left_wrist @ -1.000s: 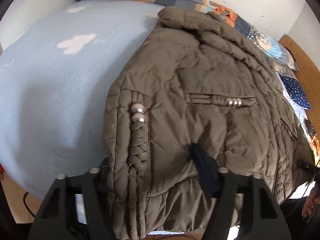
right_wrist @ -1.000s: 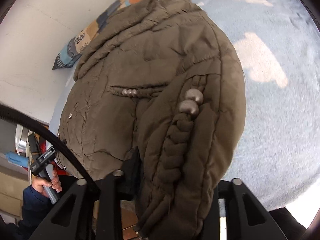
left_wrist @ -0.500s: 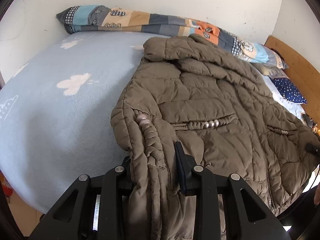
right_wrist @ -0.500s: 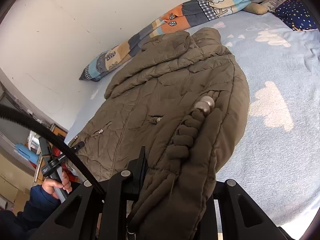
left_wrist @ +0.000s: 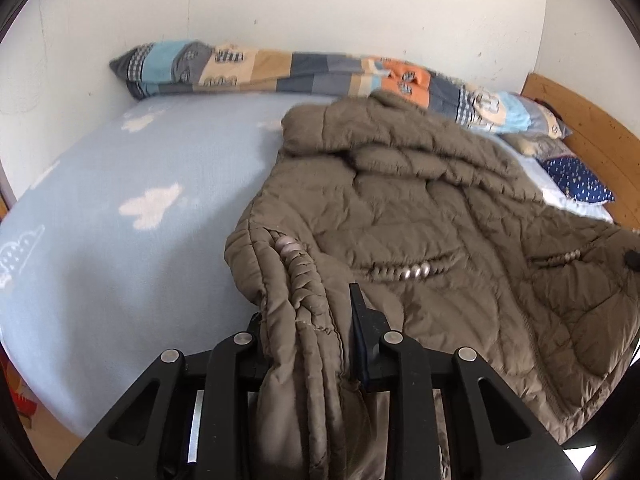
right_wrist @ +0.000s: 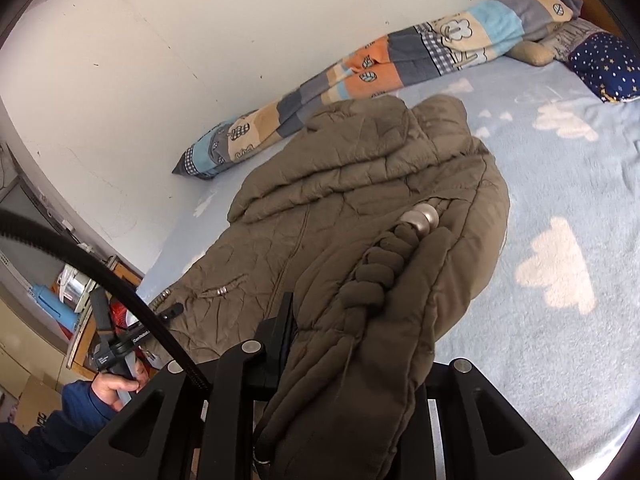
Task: Fold large clothes
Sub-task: 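Lift the held jacket hem upward with both tools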
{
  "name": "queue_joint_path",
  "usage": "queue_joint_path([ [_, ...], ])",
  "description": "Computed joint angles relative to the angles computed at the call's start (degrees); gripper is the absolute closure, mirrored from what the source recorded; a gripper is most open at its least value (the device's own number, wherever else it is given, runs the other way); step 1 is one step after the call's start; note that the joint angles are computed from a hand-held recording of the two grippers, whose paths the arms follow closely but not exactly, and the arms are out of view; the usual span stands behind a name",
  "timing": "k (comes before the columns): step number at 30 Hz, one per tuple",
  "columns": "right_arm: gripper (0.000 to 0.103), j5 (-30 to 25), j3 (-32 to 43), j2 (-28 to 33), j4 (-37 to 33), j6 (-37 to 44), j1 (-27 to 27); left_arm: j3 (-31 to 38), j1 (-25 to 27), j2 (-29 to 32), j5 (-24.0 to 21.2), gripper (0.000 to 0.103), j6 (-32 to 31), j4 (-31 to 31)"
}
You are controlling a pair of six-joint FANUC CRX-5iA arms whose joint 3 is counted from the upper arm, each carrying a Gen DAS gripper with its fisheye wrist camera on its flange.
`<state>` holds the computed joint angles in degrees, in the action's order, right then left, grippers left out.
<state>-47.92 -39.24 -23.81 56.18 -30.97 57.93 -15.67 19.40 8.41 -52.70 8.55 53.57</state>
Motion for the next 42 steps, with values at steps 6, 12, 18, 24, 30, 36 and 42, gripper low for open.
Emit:
queue_joint_path([
  [6,0.078,-3.78,-0.11,-0.43,1.45,-1.32,1.92,-6.83,-3.62,-3.52,5.23,0.077,-10.84,18.05],
  [12,0.078,-7.05,-0.31,-1.24,3.17,-2.32,3.04,-7.52,-4.75,-3.81,6.39,0.076,-10.94,22.97],
  [18,0.078,-4.12,-1.24,-0.84,8.61,-6.22,-0.15,-6.98,-4.97,-3.9,7.16,0.076,-9.38,23.32],
  [24,0.078,-2.06,-1.64,-1.21,11.46,-9.52,-1.75,-7.31,-5.51,-4.79,7.53,0.076,-9.0,24.69],
  [30,0.078,-5.93,-1.21,-2.04,11.67,-9.18,1.08,-8.92,-4.46,-6.27,6.76,0.076,-12.53,25.59],
  [36,0.08,-9.77,-2.01,-3.18,12.03,-11.16,4.17,-8.72,-2.39,-6.21,5.28,0.077,-10.39,23.86],
  [42,0.082,-10.31,-2.22,-3.27,13.35,-11.04,5.25,-9.37,-1.99,-7.2,4.88,0.077,-11.49,25.39],
])
